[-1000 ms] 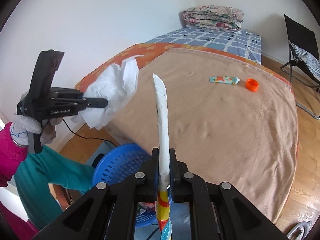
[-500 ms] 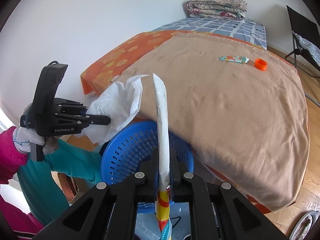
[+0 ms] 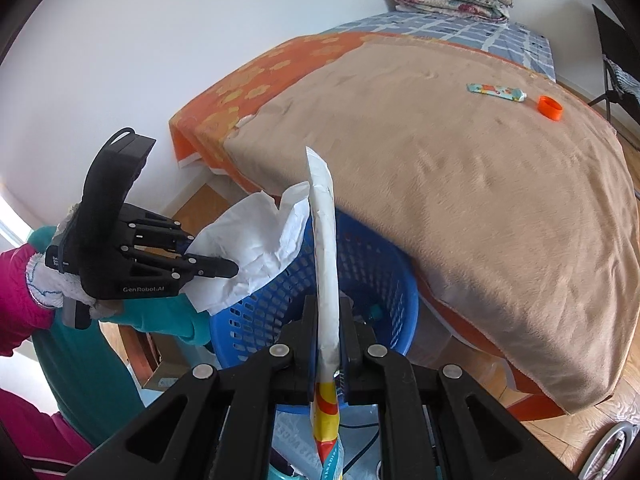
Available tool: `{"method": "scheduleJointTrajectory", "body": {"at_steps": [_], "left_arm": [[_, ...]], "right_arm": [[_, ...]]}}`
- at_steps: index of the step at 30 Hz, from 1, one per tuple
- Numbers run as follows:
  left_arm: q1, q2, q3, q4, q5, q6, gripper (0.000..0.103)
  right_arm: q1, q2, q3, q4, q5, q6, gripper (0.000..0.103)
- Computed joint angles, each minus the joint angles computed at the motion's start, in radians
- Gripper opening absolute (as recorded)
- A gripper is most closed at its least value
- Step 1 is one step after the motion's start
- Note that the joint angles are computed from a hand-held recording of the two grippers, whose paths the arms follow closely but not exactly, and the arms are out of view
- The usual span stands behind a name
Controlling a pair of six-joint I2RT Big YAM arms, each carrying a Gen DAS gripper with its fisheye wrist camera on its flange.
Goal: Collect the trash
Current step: 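Carry bag and white tube over the blue basket and open both grippers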
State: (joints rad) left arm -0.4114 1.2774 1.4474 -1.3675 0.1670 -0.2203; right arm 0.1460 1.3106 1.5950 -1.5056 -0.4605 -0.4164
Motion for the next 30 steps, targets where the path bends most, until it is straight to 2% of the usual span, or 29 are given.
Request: {"method": "scheduleJointTrajectory", "body": {"at_steps": [17,28,30], "left_arm": [[-0.018,0.018,-0.003,-0.032,0.035,0.01,0.011],[-0.012,0.025,0.012,-0.039,0.041,0.004,0.011],[-0.012,0.026,0.01,-0.037,0.041,-0.002,0.014]], "right_arm": [[0.035,0.022,-0.011,-0.024,0.024,0.016,0.007],[0.056,0.024,-0.017,-0.022,0.039,0.02,0.011],[0.059,0.022,-0.018,-0.022,0.038,0.019,0.013]]}}
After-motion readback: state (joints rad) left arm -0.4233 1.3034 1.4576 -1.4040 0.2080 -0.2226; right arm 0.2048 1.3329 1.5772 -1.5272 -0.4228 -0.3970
